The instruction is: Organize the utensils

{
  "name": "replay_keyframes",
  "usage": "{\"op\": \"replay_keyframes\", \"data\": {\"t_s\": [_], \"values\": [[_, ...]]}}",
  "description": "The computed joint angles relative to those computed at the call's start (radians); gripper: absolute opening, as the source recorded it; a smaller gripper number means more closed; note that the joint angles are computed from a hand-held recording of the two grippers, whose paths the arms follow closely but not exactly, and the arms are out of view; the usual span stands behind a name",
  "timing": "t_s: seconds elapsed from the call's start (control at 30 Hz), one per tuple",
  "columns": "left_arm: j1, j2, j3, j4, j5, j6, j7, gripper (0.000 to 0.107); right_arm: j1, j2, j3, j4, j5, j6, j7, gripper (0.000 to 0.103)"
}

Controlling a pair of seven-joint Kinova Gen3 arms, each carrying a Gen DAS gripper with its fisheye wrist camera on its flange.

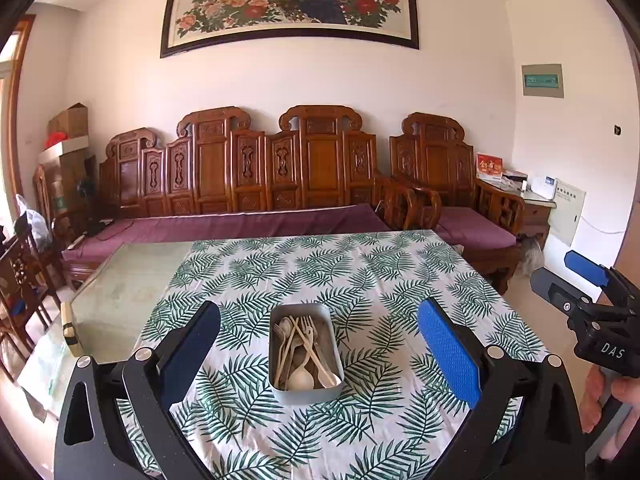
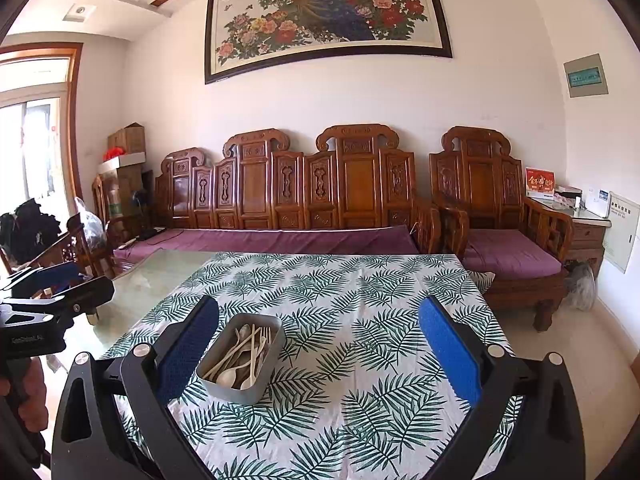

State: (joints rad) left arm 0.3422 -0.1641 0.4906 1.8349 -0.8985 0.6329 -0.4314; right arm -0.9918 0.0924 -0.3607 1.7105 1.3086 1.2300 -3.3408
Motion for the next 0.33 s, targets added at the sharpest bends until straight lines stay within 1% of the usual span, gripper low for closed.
{"op": "replay_keyframes", "data": {"t_s": [0.33], "values": [[0.001,-0.005,-0.010,-0.005,0.023,-0.006,-0.029,0.095,-0.001,0.001,0.001,-0.002,0.005,0.001,0.002,0.101]]}}
